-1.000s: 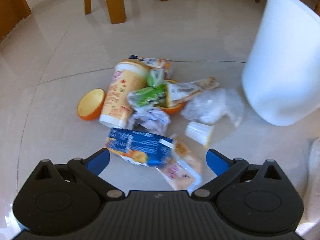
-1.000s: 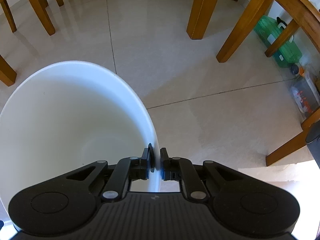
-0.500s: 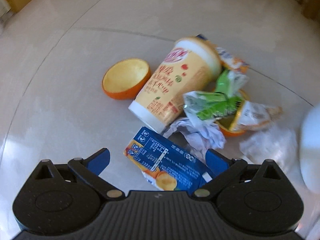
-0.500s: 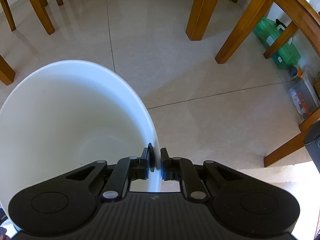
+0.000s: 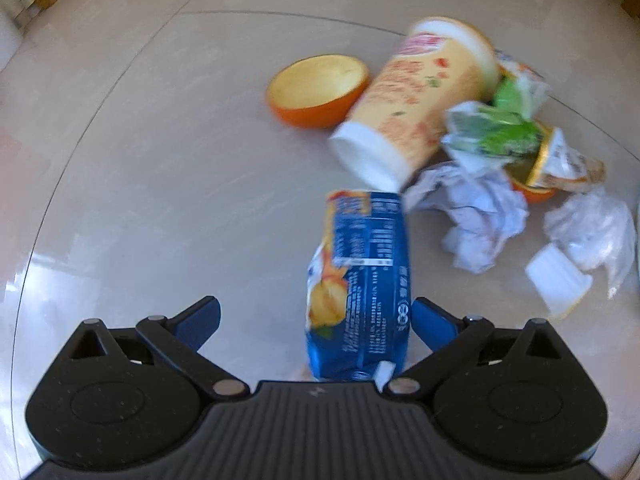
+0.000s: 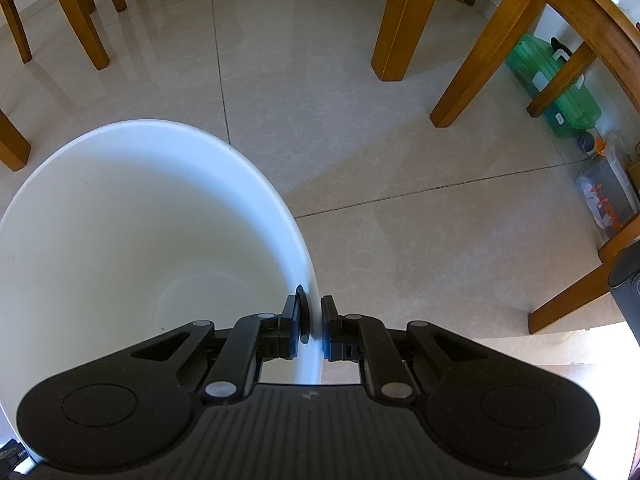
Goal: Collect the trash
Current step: 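Lower the left gripper onto the blue juice carton while right holds bin rim, then close the left gripper on the blue carton and lift it over the bin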
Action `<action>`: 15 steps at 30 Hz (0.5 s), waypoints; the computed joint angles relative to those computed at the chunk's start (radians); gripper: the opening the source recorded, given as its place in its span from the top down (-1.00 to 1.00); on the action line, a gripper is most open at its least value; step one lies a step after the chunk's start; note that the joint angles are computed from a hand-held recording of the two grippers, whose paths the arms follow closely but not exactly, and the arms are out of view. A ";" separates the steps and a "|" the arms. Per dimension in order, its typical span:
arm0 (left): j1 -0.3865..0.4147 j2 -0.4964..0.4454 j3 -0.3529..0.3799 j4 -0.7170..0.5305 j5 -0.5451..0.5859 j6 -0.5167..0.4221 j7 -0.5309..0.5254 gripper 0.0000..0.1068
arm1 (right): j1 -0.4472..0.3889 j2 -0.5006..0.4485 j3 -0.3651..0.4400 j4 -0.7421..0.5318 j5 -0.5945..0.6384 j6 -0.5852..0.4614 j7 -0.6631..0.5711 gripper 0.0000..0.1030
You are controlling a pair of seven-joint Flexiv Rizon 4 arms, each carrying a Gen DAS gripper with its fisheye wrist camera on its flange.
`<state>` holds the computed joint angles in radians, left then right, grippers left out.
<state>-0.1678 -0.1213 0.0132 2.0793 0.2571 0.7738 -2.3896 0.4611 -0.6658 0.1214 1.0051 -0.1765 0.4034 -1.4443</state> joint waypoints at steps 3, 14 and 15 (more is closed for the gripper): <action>0.005 0.000 0.002 0.026 -0.019 0.054 -0.012 -0.55 | 0.001 0.001 -0.001 0.004 -0.003 0.002 -0.002 0.74; -0.039 -0.068 0.003 -0.022 0.067 0.065 0.040 -0.34 | 0.002 -0.005 -0.002 -0.012 -0.001 -0.009 0.002 0.74; -0.041 -0.066 0.005 -0.016 0.067 0.074 0.042 -0.33 | 0.003 -0.005 -0.002 -0.011 -0.001 -0.009 0.002 0.74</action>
